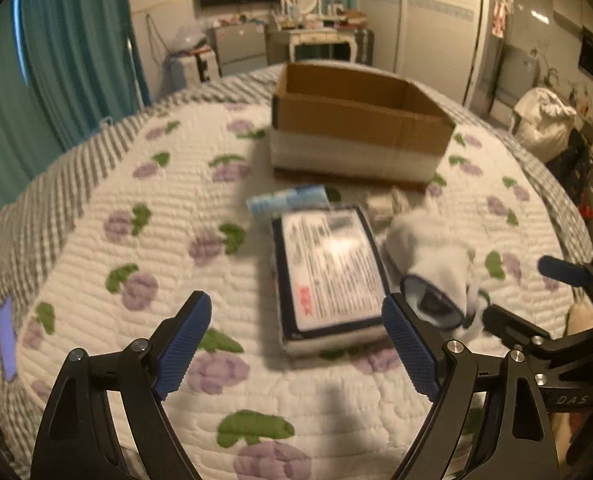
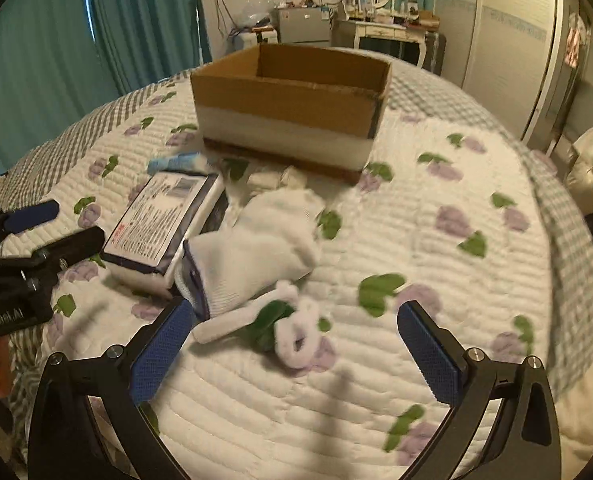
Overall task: Organize soft objects
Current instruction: 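Grasp the tissue pack with left tool while right tool grasps white sock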
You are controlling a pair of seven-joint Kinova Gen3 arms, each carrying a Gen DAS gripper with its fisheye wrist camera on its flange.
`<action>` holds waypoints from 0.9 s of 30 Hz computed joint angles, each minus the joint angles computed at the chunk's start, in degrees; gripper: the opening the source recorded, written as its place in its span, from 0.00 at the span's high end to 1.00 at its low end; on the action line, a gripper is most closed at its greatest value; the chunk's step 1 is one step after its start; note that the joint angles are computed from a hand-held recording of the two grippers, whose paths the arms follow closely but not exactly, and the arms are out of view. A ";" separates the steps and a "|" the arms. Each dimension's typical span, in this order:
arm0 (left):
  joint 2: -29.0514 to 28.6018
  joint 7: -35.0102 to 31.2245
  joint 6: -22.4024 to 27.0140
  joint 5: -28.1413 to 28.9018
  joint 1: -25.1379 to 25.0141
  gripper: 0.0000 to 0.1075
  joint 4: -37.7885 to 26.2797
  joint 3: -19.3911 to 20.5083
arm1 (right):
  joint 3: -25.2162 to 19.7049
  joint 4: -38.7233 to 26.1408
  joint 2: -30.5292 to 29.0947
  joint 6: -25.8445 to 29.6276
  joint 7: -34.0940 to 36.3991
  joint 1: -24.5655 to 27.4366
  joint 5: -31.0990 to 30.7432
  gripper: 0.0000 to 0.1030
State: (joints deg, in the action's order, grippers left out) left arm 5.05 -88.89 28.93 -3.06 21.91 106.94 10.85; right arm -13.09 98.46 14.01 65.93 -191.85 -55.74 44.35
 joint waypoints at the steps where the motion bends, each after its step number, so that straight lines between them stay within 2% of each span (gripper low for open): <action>1: 0.30 -0.72 0.39 0.68 0.52 0.18 -0.04 -0.58 | 0.05 0.53 0.15 -1.83 -0.41 0.40 0.06 0.01; 4: 0.87 -1.25 1.34 0.43 0.01 0.18 -0.22 0.21 | 0.39 1.32 0.89 -5.47 0.20 1.53 -0.62 0.11; 6: 1.15 -2.89 1.66 2.11 -0.52 0.18 -0.15 0.40 | 0.94 1.51 1.59 -7.27 1.74 1.98 -1.97 0.26; 7: 1.40 -4.17 2.16 3.54 -0.92 0.18 -0.31 0.63 | 0.28 2.10 1.54 -8.84 2.03 2.92 -2.23 0.37; 10: 2.12 -8.29 3.48 7.49 -1.79 0.18 -0.60 1.36 | 1.19 2.53 1.46 -8.74 2.08 1.31 -2.00 0.44; 14: 2.51 -10.25 4.10 8.08 -0.87 0.18 -0.80 1.52 | 0.91 4.80 -0.80 -8.48 -1.96 -0.20 0.10 0.53; 18: 3.23 -7.81 4.15 5.69 0.82 0.18 -1.51 0.88 | -0.50 5.82 -2.60 -5.49 -5.85 -1.31 2.72 0.62; 20: 3.84 -6.00 4.31 4.51 1.55 0.18 -2.21 0.56 | -1.22 5.97 -3.20 -3.35 -7.63 -1.63 3.87 0.70; 27: 7.23 2.60 5.35 -4.34 5.81 0.18 -5.00 -1.17 | -2.54 7.35 -3.82 -1.34 -10.38 -0.23 4.49 0.76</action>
